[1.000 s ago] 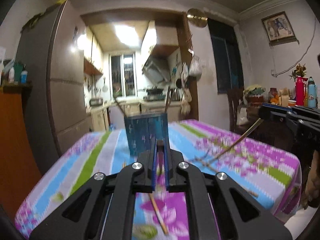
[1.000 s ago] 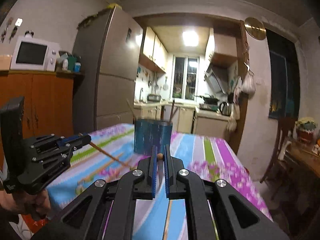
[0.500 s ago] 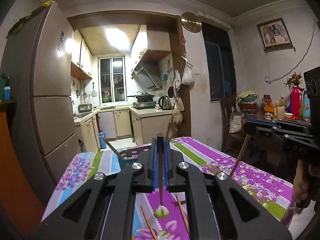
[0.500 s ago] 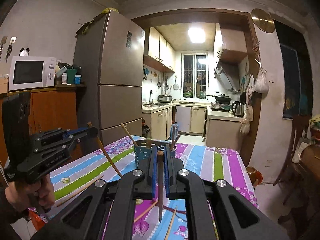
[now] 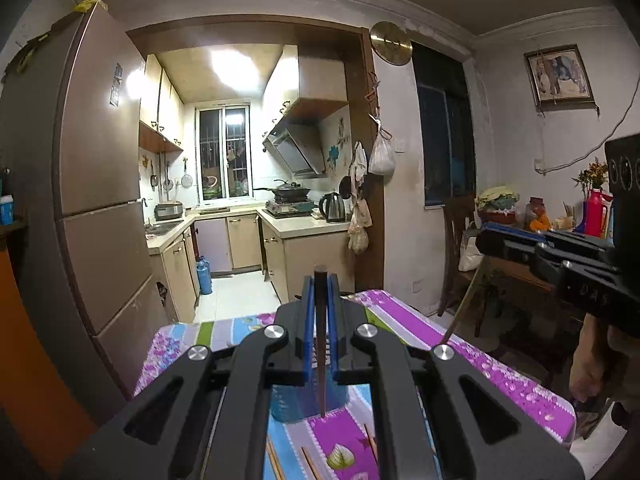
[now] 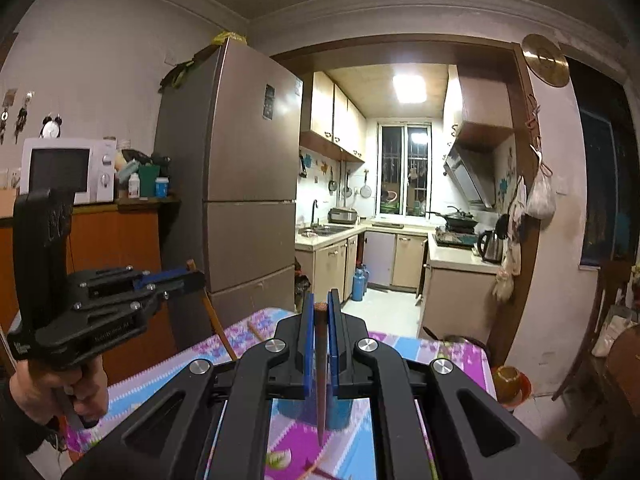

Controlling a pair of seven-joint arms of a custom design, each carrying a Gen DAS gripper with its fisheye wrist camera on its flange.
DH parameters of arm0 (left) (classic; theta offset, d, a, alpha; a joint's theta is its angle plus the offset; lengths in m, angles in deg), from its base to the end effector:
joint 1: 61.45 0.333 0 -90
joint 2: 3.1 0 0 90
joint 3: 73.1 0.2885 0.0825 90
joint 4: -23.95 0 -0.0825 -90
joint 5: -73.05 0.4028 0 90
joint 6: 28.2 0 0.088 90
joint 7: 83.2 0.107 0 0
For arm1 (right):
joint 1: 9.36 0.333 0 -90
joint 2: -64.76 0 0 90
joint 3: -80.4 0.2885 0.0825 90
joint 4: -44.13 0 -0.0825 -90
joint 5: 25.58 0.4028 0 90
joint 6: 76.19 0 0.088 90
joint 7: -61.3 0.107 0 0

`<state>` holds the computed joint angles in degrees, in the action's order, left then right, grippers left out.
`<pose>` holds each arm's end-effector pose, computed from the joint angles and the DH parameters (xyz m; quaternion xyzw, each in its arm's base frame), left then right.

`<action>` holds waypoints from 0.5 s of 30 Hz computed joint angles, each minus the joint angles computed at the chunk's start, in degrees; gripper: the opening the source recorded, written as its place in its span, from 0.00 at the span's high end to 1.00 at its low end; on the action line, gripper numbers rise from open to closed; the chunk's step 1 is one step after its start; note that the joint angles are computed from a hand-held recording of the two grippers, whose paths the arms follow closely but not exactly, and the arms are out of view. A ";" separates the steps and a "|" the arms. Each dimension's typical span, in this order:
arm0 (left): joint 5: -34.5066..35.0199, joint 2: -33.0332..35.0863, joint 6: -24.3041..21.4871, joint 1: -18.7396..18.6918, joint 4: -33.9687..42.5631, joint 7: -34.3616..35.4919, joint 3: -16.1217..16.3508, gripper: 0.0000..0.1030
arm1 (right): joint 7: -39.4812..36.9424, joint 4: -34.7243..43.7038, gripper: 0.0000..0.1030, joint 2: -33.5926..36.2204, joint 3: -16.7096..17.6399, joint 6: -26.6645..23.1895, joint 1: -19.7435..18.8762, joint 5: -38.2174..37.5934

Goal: Organize utensils
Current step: 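Lift and carry the left gripper's chopstick over the holder while the right carries its own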

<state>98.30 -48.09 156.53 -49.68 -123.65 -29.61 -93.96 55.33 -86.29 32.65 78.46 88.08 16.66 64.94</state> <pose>0.3847 -0.1392 0.6181 -0.5147 0.5707 -0.4503 0.4545 0.4374 0.1313 0.6246 -0.6889 0.3024 -0.2878 0.5926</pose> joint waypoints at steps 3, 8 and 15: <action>-0.08 1.37 -0.47 0.66 2.63 0.35 0.30 0.96 | 3.98 4.41 0.93 2.83 0.38 -0.46 -0.13 -3.27; 0.41 4.75 -1.79 3.79 8.62 -0.06 -0.93 0.96 | 8.06 12.03 0.93 8.24 0.71 -0.08 0.55 -7.31; 3.33 11.02 -3.02 9.75 15.50 -3.10 -4.48 0.96 | 16.93 22.63 0.93 18.63 2.36 1.75 -0.07 -16.26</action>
